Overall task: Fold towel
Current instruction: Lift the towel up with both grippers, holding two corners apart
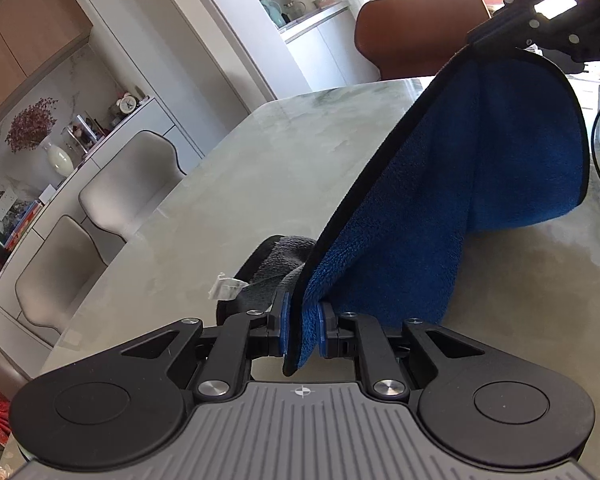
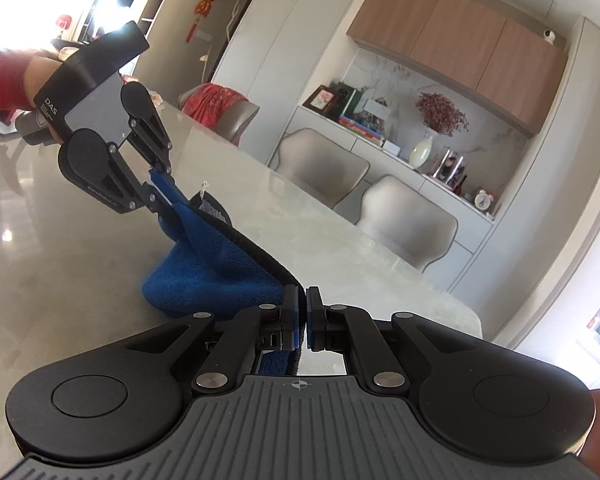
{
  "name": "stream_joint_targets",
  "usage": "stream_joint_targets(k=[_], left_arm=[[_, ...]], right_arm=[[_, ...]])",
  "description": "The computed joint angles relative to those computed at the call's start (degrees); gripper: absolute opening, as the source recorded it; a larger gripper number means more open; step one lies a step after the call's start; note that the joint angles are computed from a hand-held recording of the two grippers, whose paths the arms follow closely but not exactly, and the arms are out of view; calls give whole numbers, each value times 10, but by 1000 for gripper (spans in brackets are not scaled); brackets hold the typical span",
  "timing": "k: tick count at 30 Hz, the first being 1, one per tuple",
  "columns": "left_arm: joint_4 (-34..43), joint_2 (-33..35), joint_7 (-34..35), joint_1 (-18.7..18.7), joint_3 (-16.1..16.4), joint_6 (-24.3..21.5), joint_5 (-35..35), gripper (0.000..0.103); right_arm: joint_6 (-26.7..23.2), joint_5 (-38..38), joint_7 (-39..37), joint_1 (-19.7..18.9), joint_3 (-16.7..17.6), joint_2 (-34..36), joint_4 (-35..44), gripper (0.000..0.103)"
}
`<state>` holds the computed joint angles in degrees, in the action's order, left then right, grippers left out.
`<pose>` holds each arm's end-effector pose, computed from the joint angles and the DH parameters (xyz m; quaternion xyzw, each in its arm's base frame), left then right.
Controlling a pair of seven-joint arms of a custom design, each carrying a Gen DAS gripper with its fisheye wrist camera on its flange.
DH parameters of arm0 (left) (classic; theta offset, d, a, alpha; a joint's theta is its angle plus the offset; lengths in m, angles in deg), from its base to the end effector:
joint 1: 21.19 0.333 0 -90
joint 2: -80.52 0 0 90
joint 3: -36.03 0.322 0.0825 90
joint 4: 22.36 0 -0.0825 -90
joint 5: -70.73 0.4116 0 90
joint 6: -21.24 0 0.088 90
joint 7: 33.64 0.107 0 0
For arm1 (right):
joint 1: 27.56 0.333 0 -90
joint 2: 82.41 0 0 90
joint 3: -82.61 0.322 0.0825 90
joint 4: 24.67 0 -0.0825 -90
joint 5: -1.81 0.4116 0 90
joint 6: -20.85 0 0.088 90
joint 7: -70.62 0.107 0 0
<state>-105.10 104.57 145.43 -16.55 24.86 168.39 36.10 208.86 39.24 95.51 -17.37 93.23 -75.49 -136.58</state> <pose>0.7574 -0.0492 0.5303 -0.1551 0.8918 -0.2916 0.3091 0.6238 0.1648 0.5422 -0.7664 0.3208 -0.4343 0.3481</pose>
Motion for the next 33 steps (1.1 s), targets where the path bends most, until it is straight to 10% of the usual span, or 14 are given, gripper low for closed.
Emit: stream_joint_targets(k=[5, 10, 14, 27, 33], left_arm=[[-26, -5, 19, -3, -1, 12, 1, 18], [-50, 2, 23, -17, 5, 68, 19, 20], [-56, 17, 18, -23, 6, 112, 37, 23], [6, 29, 20, -10, -21, 148, 0, 7], [77, 45, 9, -17, -33, 193, -10, 7]], right_arm=[[7, -52, 54, 119, -128, -23, -47, 4], [8, -79, 102, 167, -183, -25, -56, 4], [11, -81, 111, 141, -156, -28, -62, 4], [41, -8, 48, 273, -286, -18, -28, 4], [59, 6, 6, 226, -244, 5, 30, 4]])
